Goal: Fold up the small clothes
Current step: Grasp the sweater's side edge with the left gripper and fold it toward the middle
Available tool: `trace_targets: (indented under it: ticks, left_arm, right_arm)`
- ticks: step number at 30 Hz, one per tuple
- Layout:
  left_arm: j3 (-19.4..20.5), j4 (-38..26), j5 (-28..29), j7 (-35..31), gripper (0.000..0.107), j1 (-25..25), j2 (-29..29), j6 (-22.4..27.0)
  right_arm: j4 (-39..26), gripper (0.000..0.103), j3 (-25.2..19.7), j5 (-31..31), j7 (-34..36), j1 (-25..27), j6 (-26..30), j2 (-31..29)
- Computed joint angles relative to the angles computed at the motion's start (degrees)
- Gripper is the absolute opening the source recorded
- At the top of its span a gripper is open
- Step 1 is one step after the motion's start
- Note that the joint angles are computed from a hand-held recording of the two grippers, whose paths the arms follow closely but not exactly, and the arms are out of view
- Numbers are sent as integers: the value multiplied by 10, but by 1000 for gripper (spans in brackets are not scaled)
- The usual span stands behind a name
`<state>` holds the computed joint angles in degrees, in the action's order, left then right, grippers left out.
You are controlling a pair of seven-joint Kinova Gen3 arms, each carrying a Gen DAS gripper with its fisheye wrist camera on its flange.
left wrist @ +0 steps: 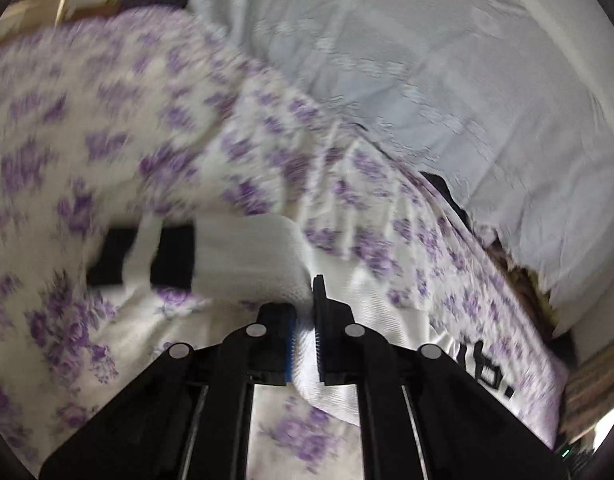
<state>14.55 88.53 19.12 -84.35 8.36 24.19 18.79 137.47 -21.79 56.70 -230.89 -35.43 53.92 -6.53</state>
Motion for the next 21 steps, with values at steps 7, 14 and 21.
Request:
trace_targets:
  ticks: [7,14,21]
  left_arm:
    - [-26,-7,-57,20,7,59,-47,6]
    - [-73,-38,-147,88,7,159,-59,21]
    - [-79,-72,-225,127,7,234,-51,35]
  right_arm:
    - [0,100,1,0,1,1,-2,-1]
    - [0,100,1,0,2,2,-3,-1]
    - [-1,100,2,-1,5,3,-4,0]
